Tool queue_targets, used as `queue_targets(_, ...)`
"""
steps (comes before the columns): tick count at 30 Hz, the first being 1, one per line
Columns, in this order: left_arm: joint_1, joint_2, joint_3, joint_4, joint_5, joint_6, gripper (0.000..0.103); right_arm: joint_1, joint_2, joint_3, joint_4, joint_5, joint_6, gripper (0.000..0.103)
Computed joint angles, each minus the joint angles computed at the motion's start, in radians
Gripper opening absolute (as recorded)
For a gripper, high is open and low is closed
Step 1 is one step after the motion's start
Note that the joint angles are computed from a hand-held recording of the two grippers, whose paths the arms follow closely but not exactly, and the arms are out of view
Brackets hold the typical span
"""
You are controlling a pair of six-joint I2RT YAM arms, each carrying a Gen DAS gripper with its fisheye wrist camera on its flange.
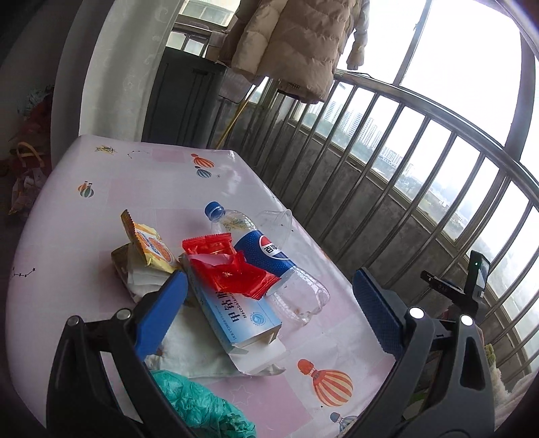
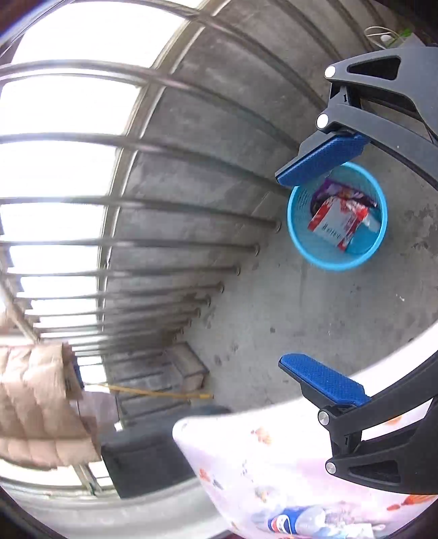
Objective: Collect trash
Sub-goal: 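Move the right tool back to the table and grasp the clear plastic bowl rim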
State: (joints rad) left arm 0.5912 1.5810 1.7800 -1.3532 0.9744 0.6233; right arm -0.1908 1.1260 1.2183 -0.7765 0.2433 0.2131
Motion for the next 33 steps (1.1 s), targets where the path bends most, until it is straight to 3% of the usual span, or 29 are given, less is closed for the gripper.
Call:
queue_targets(5,0.008,0.074,0.095,-0.086,0.026,0.047,0.094,0.298,0.133,0.149,0.01,0.041,0.024,0.097)
queue_targets(9,-0.039,0.095,0.123,-0.001,-0.008,-0.04,0.094,0.398,0.262,0.288,0.023,-0.037,0.05,0.097)
queue_targets(11,-0.066,0.113,0.134,0.016,-0.016,-0.068,0.093,0.414,0.321,0.339,0.024,-0.129,0.091,0.097)
queue_targets(14,-0.115,0.134,0.143,0.032,-0.041,-0.07,0.076,0.404,0.405,0.382,0.049,-0.311,0.155,0.097)
queue_targets(16,-0.153,0.153,0.151,0.035,-0.071,-0.071,0.072,0.392,0.46,0.41,0.059,-0.414,0.186,0.096)
queue_targets(23,-0.259,0.193,0.115,0.108,-0.219,-0.067,0.055,0.35,0.658,0.558,0.043,-0.666,0.267,0.078)
queue_targets(28,-0.298,0.218,0.083,0.152,-0.331,-0.077,0.048,0.353,0.784,0.669,0.023,-0.73,0.304,0.067)
queue_targets(33,-0.299,0.24,0.087,0.15,-0.352,-0.083,0.038,0.36,0.902,0.785,-0.011,-0.776,0.332,0.054)
